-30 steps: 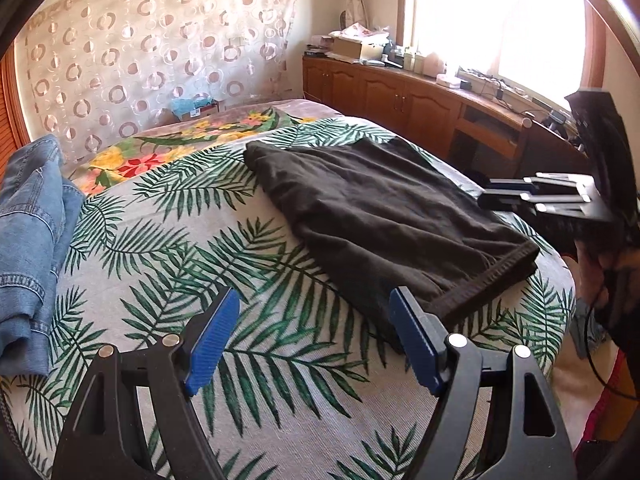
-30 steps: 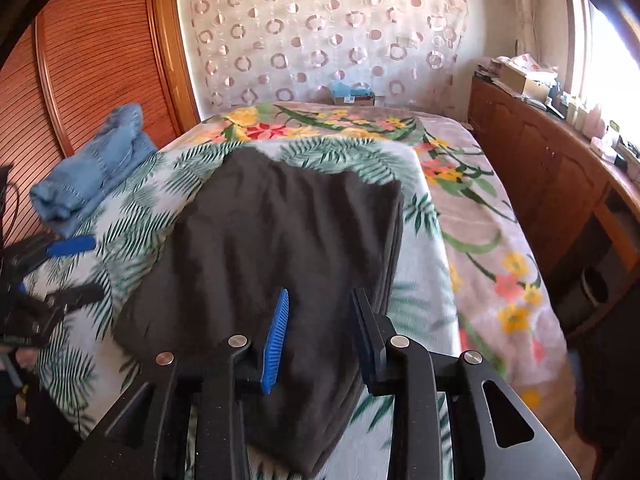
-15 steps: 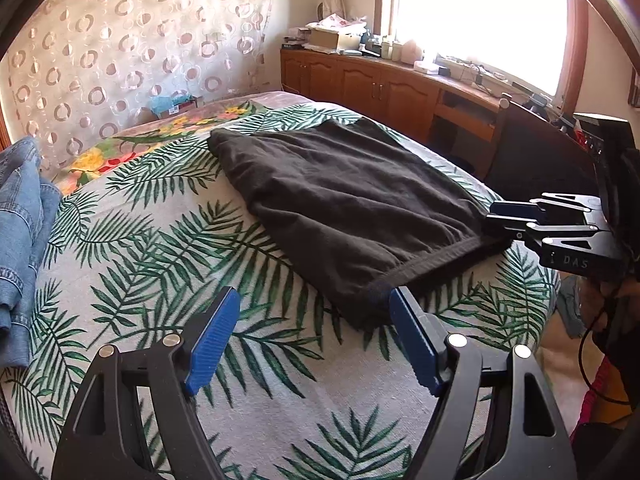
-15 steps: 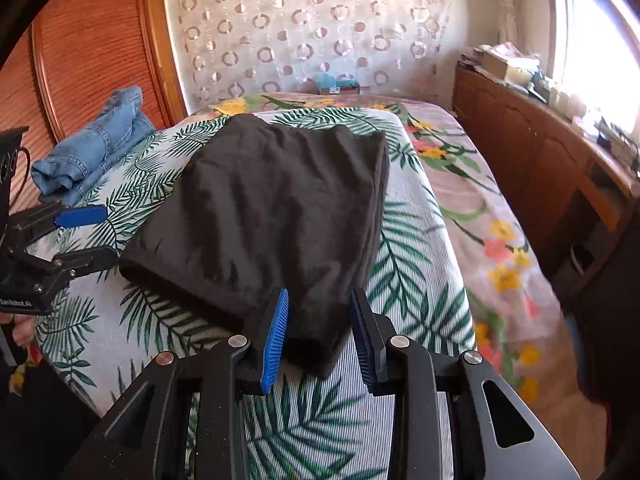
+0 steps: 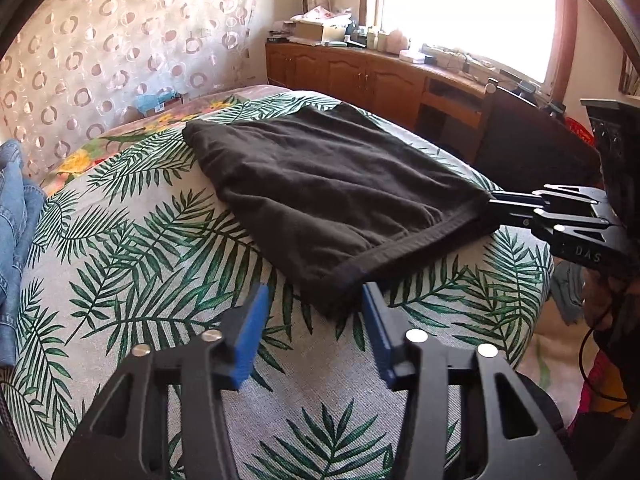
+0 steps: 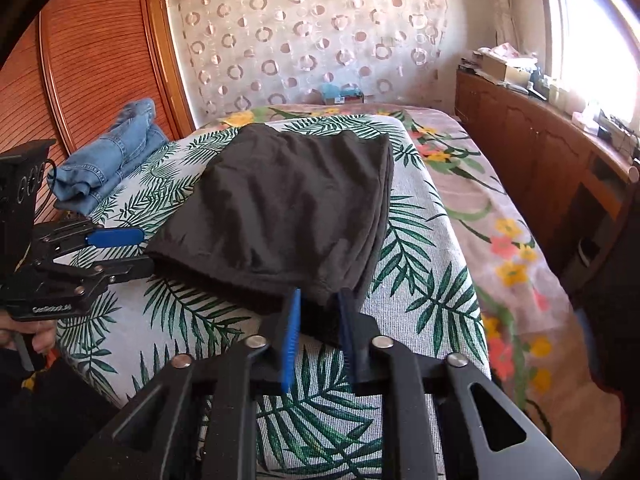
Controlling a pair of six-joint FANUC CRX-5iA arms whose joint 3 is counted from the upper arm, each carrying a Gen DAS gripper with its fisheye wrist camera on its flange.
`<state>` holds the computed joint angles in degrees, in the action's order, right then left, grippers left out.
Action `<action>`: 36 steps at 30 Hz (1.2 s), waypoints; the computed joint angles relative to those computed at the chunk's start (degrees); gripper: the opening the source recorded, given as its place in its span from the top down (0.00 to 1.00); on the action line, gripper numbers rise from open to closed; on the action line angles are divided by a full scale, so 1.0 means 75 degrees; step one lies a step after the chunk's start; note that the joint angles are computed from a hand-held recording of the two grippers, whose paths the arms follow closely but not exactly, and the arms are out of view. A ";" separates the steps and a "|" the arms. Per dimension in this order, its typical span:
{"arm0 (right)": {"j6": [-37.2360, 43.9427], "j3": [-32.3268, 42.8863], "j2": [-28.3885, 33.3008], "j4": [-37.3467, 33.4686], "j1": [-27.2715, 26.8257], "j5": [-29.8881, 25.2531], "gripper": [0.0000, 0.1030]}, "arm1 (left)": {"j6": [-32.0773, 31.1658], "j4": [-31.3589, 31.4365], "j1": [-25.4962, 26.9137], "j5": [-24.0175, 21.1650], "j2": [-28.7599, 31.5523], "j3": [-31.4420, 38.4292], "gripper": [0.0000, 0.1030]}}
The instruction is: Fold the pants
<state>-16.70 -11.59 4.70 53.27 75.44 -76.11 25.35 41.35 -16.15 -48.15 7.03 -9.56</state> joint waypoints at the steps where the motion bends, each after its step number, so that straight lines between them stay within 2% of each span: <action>1: 0.0037 0.0010 0.0001 0.0016 0.0014 -0.0018 0.87 | -0.0095 0.0075 0.0001 0.0005 -0.0016 -0.0040 0.61; 2: 0.0047 0.0022 0.0007 0.0030 0.0033 -0.0048 0.87 | -0.0158 0.0132 -0.0003 0.0013 -0.0024 -0.0065 0.66; 3: 0.0038 0.0027 0.0001 0.0038 0.0042 -0.0048 0.87 | -0.0211 0.0179 -0.0002 -0.0003 -0.0030 -0.0082 0.76; 6: -0.0051 -0.0020 -0.0027 0.0037 0.0081 0.0003 0.87 | -0.0362 0.0224 -0.0012 0.0023 -0.0075 -0.0150 0.85; 13: 0.0031 0.0084 0.0055 -0.0081 0.0145 -0.0078 0.88 | -0.0618 0.0381 0.0063 -0.0071 -0.0192 -0.0305 0.94; 19: -0.0179 0.0011 -0.0053 -0.0111 0.0138 -0.0020 0.87 | -0.0503 0.0185 0.0066 -0.0028 -0.0244 -0.0298 0.95; 22: -0.0234 0.0036 -0.0078 -0.0068 0.0182 -0.0109 0.87 | -0.0480 0.0345 0.0141 -0.0078 -0.0306 -0.0319 0.94; 26: -0.0266 0.0085 -0.0090 0.0020 0.0234 -0.0271 0.87 | -0.0333 0.0339 0.0178 0.0121 -0.0345 -0.0286 0.83; 28: -0.0315 0.0082 -0.0088 0.0119 0.0241 -0.0345 0.87 | -0.0181 0.0319 0.0192 0.0132 -0.0244 -0.0173 0.73; 29: -0.0344 0.0082 -0.0083 0.0151 0.0230 -0.0368 0.84 | -0.0064 0.0259 0.0188 0.0099 -0.0181 -0.0083 0.58; 30: -0.0370 0.0092 -0.0064 0.0168 0.0207 -0.0391 0.79 | 0.0054 0.0199 0.0182 0.0070 -0.0107 0.0013 0.46; 32: -0.0406 0.0078 -0.0038 0.0203 0.0150 -0.0358 0.74 | 0.0204 0.0185 0.0146 0.0034 0.0041 0.0175 0.36; 33: -0.0405 0.0052 -0.0032 0.0224 0.0100 -0.0270 0.73 | 0.0314 0.0147 0.0121 0.0046 0.0107 0.0252 0.32; 36: -0.0405 0.0008 0.0006 0.0223 -0.0034 -0.0080 0.73 | 0.0703 -0.0094 0.0006 0.0197 0.0247 0.0439 0.32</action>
<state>-19.74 -11.53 4.75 54.94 75.18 -76.71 30.63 40.64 -16.11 -46.67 8.88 -6.27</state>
